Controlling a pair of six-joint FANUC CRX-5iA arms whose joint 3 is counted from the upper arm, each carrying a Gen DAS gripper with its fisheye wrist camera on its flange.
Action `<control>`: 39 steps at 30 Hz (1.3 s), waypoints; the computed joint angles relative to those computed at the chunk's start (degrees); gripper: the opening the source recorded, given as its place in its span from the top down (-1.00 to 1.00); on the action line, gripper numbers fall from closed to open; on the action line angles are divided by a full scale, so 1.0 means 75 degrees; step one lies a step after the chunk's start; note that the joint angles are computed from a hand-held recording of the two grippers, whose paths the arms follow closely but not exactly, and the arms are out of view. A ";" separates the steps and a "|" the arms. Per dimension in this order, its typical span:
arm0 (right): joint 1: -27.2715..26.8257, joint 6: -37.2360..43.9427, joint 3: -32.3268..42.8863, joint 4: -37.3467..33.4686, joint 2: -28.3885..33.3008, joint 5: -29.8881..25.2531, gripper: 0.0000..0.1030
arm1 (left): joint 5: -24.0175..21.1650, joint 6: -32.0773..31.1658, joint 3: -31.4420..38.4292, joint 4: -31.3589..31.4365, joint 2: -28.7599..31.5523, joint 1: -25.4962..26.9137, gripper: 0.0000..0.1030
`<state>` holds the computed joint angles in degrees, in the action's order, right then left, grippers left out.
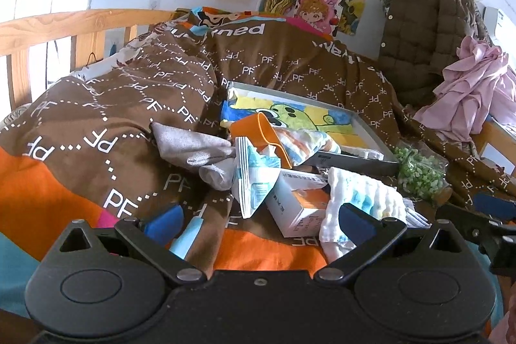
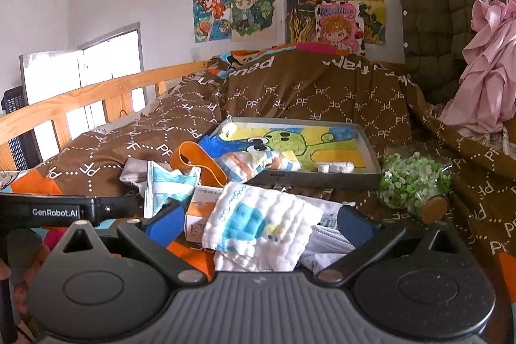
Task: Organize soft objects
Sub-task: 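Reach the right gripper to the white muslin cloth and grasp it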
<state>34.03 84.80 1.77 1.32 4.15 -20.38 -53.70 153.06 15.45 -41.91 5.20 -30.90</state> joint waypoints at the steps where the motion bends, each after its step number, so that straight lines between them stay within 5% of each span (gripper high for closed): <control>1: 0.0001 -0.0010 0.0024 0.0000 0.0021 -0.0040 -1.00 | 0.0016 0.0002 0.0002 0.0030 0.0008 0.0029 -0.99; 28: 0.0022 -0.0418 0.0661 0.0342 0.0675 -0.0810 -1.00 | -0.0089 0.0016 0.0337 0.0177 0.0422 0.0309 -0.99; 39: 0.0114 0.0267 0.0989 0.0318 0.1072 -0.0864 -0.99 | -0.0029 -0.0122 0.0542 0.0159 0.0677 0.0433 -0.99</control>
<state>34.88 86.80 9.19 3.71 12.19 -26.86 -53.92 152.14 19.52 -40.72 10.27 -27.65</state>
